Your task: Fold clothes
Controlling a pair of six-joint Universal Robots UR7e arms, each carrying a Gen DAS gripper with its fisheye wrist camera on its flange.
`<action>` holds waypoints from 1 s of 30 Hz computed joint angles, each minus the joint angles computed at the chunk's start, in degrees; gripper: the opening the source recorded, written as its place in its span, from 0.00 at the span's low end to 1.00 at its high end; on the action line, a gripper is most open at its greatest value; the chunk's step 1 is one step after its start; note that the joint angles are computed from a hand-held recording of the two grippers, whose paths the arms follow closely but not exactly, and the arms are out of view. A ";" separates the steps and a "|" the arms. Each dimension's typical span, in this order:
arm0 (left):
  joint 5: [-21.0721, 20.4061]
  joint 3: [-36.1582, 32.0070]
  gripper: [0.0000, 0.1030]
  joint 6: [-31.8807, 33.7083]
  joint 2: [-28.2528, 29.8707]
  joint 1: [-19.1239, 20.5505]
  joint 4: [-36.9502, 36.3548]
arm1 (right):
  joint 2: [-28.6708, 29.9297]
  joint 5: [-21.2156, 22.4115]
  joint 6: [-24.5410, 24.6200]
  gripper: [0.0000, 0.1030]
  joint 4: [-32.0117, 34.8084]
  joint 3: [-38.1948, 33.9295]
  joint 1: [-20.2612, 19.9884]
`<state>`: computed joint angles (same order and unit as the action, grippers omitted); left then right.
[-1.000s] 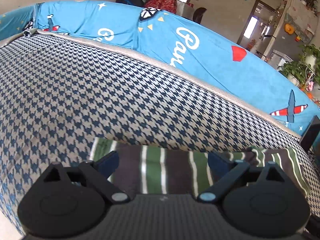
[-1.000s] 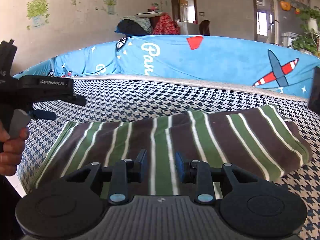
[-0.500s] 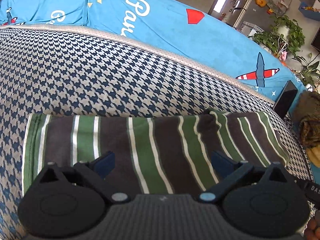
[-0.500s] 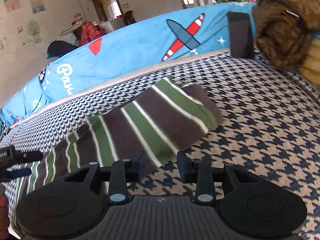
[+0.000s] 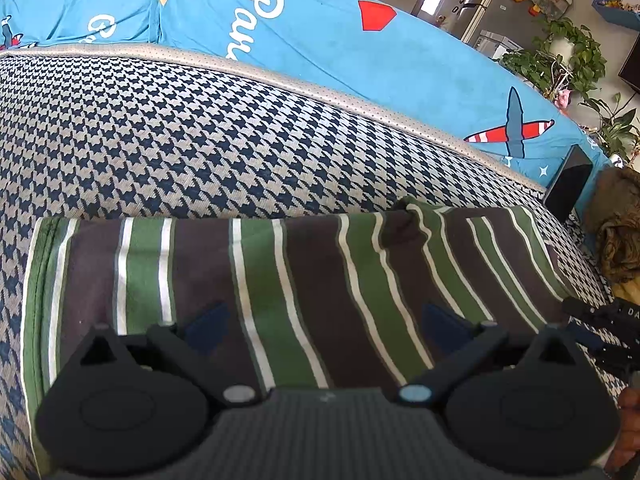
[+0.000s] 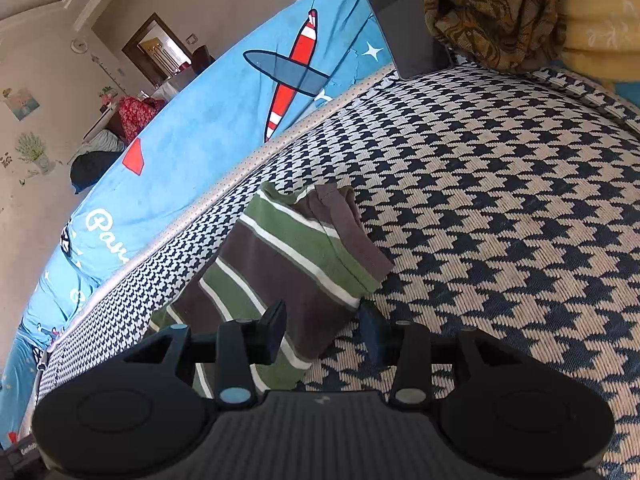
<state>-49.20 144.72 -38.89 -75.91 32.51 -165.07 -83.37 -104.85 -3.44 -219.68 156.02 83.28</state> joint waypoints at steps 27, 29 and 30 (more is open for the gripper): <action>-4.87 -1.05 0.99 0.07 1.18 1.46 -1.24 | -1.75 16.26 0.94 0.56 1.51 -1.70 -10.73; -4.87 -1.15 0.99 0.00 1.28 1.51 -1.13 | -0.62 16.30 -0.52 0.57 0.93 -2.36 -10.50; -4.87 -1.19 0.99 -0.04 1.33 1.54 -1.07 | -0.20 16.36 -1.43 0.57 0.80 -2.62 -10.41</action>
<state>-54.07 143.52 -38.93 -74.58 34.06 -166.14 -83.57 -88.48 -4.87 -218.88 153.40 72.87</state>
